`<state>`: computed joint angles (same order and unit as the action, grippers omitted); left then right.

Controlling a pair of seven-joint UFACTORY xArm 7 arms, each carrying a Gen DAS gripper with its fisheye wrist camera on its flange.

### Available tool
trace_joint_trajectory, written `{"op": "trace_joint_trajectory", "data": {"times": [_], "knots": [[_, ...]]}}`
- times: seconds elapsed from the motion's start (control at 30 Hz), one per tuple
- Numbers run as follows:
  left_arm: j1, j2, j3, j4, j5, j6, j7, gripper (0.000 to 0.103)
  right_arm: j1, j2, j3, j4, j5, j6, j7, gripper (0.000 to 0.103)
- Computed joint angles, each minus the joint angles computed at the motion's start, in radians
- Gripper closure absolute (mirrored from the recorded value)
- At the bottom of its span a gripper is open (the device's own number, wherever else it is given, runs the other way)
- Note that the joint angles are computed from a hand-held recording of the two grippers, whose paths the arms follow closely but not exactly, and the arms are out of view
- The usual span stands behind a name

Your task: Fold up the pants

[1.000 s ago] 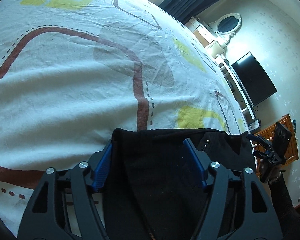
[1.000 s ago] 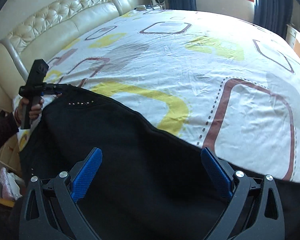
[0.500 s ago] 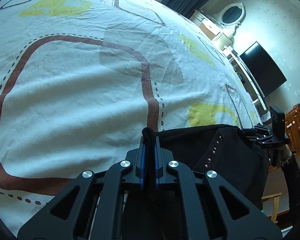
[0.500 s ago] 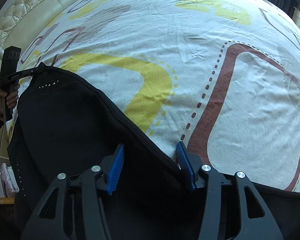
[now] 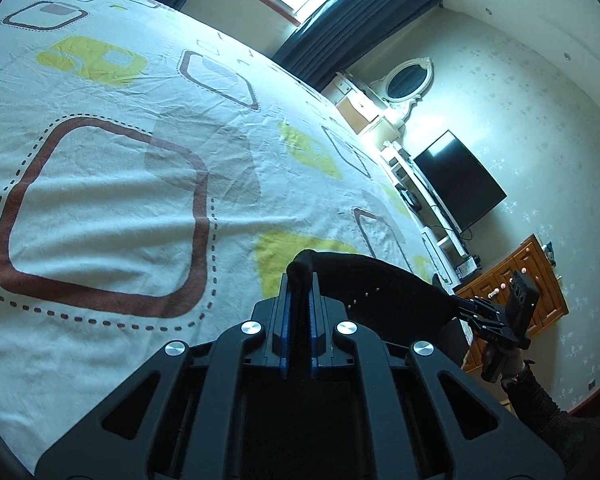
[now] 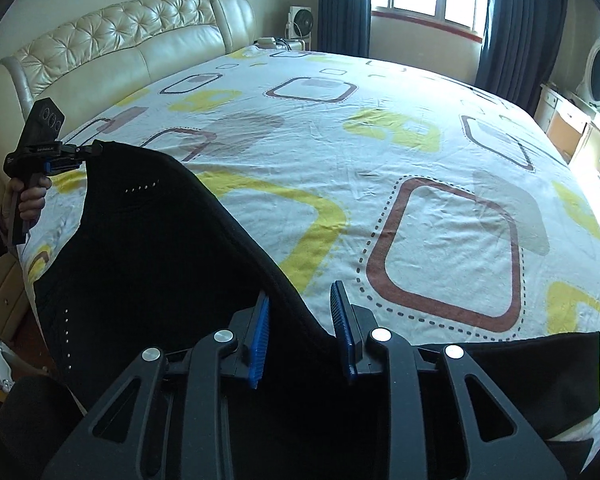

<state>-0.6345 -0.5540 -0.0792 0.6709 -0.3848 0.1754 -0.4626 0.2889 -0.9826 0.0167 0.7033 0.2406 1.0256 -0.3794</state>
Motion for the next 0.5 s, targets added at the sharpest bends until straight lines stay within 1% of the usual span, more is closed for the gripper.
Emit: {"op": "trace_joint_trajectory", "data": {"times": [0.13, 0.23, 0.27, 0.37, 0.43, 0.5], "knots": [[0.019, -0.160, -0.114, -0.096, 0.013, 0.010, -0.122, 0.097, 0.003, -0.242, 0.028, -0.127, -0.024, 0.061, 0.010, 0.073], [0.029, -0.300, -0.193, -0.185, 0.027, 0.064, -0.255, 0.096, 0.014, -0.384, 0.026, -0.195, -0.026, 0.152, 0.026, 0.073], [0.033, -0.342, -0.218, -0.212, 0.034, 0.088, -0.298, 0.094, 0.014, -0.417, 0.025, -0.213, -0.026, 0.186, 0.034, 0.073], [0.003, -0.441, -0.265, -0.296, 0.024, 0.141, -0.428, 0.092, 0.015, -0.515, 0.020, -0.264, -0.018, 0.282, 0.053, 0.073], [-0.004, -0.458, -0.297, -0.314, 0.039, 0.217, -0.500, 0.092, 0.012, -0.562, 0.033, -0.293, -0.017, 0.328, 0.063, 0.073], [-0.020, -0.468, -0.314, -0.337, 0.044, 0.254, -0.568, 0.088, 0.012, -0.591, 0.047, -0.311, -0.014, 0.368, 0.074, 0.072]]}}
